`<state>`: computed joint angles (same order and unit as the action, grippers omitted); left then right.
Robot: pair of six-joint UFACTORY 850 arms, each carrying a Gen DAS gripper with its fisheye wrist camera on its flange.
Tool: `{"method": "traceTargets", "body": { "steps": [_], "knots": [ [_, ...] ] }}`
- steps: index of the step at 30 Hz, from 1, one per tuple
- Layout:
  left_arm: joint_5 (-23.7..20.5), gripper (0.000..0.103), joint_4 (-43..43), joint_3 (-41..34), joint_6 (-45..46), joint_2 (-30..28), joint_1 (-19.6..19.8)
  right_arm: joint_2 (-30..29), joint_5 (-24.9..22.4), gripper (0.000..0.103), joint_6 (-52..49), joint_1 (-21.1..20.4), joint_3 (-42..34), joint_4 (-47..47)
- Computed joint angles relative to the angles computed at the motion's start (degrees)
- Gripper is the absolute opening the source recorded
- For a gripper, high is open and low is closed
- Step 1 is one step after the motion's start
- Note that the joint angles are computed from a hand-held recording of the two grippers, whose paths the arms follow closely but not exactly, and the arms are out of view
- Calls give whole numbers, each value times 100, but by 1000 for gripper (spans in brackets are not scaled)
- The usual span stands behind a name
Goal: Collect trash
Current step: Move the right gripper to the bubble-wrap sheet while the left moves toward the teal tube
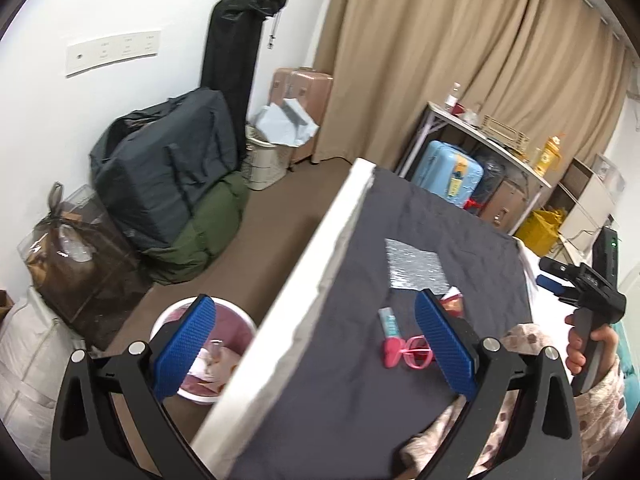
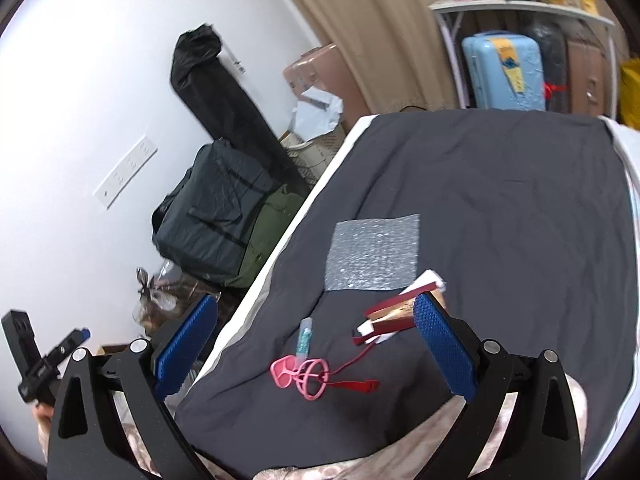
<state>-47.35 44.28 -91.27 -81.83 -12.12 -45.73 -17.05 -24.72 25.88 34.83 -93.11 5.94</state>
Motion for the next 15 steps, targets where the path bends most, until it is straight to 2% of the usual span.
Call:
{"method": "traceTargets", "body": {
  "steps": [8,12,15],
  "knots": [
    [444,98,-789,-903,801,-847,1,14,-140,96,-313,-355,181,557],
    [419,98,-1356,-1595,1540,-1419,86,-228,-263,96,-787,-529,-34,966],
    [325,98,-1669,-2110,1955,-1832,142,-594,-539,96,-1401,-688,-456,1511]
  ]
}}
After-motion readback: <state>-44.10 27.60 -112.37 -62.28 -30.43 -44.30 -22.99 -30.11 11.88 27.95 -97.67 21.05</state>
